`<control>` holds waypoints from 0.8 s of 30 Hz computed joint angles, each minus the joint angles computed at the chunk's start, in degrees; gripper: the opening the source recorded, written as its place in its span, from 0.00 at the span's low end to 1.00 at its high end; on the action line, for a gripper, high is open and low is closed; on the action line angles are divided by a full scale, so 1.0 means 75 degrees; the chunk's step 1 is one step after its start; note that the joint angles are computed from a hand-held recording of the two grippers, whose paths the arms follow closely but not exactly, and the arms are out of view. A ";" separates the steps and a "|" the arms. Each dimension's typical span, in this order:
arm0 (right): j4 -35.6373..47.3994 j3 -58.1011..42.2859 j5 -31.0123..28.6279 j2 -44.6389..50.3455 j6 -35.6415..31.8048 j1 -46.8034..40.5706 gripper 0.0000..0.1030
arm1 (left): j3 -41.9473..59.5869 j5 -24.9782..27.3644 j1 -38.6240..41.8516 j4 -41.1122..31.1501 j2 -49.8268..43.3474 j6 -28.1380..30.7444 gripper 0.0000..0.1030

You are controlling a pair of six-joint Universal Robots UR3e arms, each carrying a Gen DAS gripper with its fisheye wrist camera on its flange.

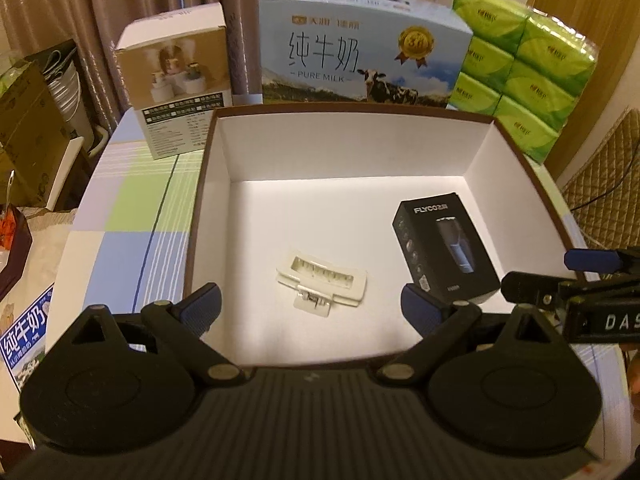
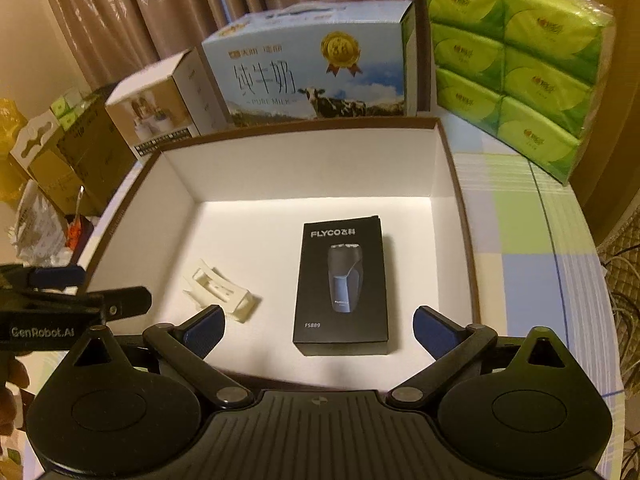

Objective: Organize objects
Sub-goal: 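Withdraw both tools from the brown box toward the remaining table items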

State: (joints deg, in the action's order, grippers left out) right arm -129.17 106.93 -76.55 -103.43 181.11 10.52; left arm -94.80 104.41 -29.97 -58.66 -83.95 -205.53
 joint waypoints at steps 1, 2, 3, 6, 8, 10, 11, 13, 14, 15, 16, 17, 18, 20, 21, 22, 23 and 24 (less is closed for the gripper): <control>0.0046 0.0045 0.0031 -0.0136 0.0009 -0.0028 0.95 | -0.0031 0.0057 -0.0071 -0.0031 0.0080 -0.0081 0.92; 0.0111 0.0094 0.0063 -0.0292 0.0019 -0.0059 0.95 | -0.0086 0.0100 -0.0142 -0.0064 0.0188 -0.0162 0.92; 0.0179 0.0123 0.0083 -0.0415 0.0035 -0.0078 0.95 | -0.0149 0.0127 -0.0211 -0.0090 0.0298 -0.0246 0.92; 0.0414 0.0280 0.0161 -0.0855 0.0025 -0.0162 0.95 | -0.0297 0.0198 -0.0412 -0.0234 0.0599 -0.0512 0.92; 0.0572 0.0382 0.0184 -0.1125 0.0006 -0.0194 0.95 | -0.0364 0.0304 -0.0580 -0.0338 0.0769 -0.0698 0.92; 0.0707 0.0472 0.0216 -0.1367 0.0011 -0.0210 0.95 | -0.0408 0.0418 -0.0753 -0.0448 0.0914 -0.0897 0.92; 0.0792 0.0512 0.0235 -0.1494 0.0019 -0.0225 0.95 | -0.0426 0.0464 -0.0838 -0.0502 0.0985 -0.0991 0.92; 0.0949 0.0597 0.0277 -0.1747 0.0020 -0.0261 0.95 | -0.0444 0.0581 -0.1039 -0.0642 0.1119 -0.1193 0.92; 0.1016 0.0630 0.0280 -0.1859 0.0036 -0.0260 0.95 | -0.0457 0.0652 -0.1143 -0.0695 0.1168 -0.1282 0.92; 0.1101 0.0682 0.0299 -0.2011 0.0037 -0.0273 0.95 | -0.0472 0.0729 -0.1252 -0.0759 0.1222 -0.1376 0.92; 0.1182 0.0724 0.0324 -0.2139 0.0024 -0.0295 0.95 | -0.0472 0.0796 -0.1367 -0.0840 0.1269 -0.1478 0.92; 0.1261 0.0753 0.0329 -0.2251 0.0027 -0.0298 0.95 | -0.0484 0.0852 -0.1458 -0.0891 0.1307 -0.1559 0.92; 0.1354 0.0796 0.0345 -0.2387 0.0020 -0.0316 0.95 | -0.0496 0.0906 -0.1561 -0.0944 0.1351 -0.1655 0.92; 0.1548 0.0856 0.0380 -0.2631 0.0005 -0.0343 0.95 | -0.0522 0.0981 -0.1734 -0.1053 0.1413 -0.1838 0.92; 0.1660 0.0872 0.0391 -0.2746 -0.0013 -0.0359 0.95 | -0.0531 0.1013 -0.1825 -0.1134 0.1456 -0.1948 0.92; 0.1741 0.0906 0.0393 -0.2857 -0.0018 -0.0366 0.95 | -0.0555 0.1041 -0.1905 -0.1194 0.1503 -0.2039 0.92; 0.1838 0.0938 0.0406 -0.2979 -0.0027 -0.0387 0.95 | -0.0571 0.1088 -0.2018 -0.1270 0.1541 -0.2170 0.92; 0.1937 0.0992 0.0432 -0.3124 -0.0042 -0.0415 0.95 | -0.0604 0.1112 -0.2090 -0.1323 0.1584 -0.2262 0.92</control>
State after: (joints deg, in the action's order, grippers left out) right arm -114.64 114.37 -73.32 -126.86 180.80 7.41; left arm -99.33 112.75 -45.65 -68.59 -72.07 -222.50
